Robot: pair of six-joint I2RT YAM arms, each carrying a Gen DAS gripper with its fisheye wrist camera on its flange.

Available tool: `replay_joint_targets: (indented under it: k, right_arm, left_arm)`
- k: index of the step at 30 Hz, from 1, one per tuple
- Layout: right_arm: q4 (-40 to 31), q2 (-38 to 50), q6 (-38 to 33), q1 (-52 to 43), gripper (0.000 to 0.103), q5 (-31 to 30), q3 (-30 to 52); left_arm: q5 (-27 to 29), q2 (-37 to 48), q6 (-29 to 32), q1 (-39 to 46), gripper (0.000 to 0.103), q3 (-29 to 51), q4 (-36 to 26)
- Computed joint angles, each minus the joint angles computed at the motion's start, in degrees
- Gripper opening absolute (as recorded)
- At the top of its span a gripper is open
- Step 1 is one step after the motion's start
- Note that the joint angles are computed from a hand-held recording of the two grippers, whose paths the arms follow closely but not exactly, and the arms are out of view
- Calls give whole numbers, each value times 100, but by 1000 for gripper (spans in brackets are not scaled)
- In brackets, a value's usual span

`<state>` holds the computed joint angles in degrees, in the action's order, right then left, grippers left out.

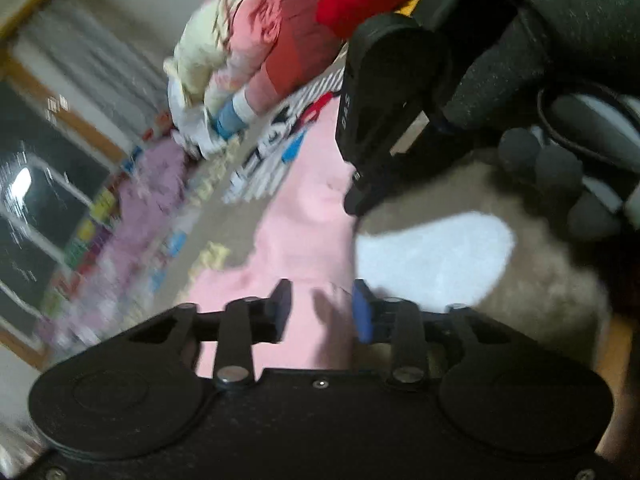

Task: Fold clothes

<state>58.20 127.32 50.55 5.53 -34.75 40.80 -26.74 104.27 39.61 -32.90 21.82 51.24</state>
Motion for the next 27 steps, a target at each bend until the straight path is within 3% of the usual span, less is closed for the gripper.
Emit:
replay_joint_targets:
  k: [2,3,5,8,11,14,17,19,21,23,24,27]
  right_arm:
    - [3,13,50,18,1,9,31]
    - [5,22,76,26,1,10,51]
    - [49,41,113,16,1,6,47]
    - [172,68,192,-18,2,8,3]
    - [658,135,417,-83,12,21,-135]
    - [1022,219,748,-167,26,158,-161]
    - [662,188,754,-198,35,303,135]
    - [167,160,663,-188,38,386,459]
    - [-610,111,402,-133,34,523,873]
    - [-1065,149,253,-94,10,665,1200]
    - [-1218,200,221,-123,4,677,1344]
    - [-1268,219,148,-330,3,742,1447]
  left_arm:
    - [136,237,199,51,53,156,56]
    - [299,282,86,122,40,318,-275]
    - [715,353,-320,296,28,592,-837]
    - [1057,99,-687,474,28,641,-1210]
    - [1068,-161,-797,514,31,529,-1268]
    - [924,-163,-898,393,47,372,-741]
    - [903,134,-897,329,47,437,-497]
    - [941,393,-938,310,41,545,-528]
    - [1019,380,-1062,341,40,567,-637]
    - [1110,283,-1188,387,39,552,-754]
    - [1136,264,-1215,397,39,535,-761]
    - [1112,284,-1332,373,39,437,-598]
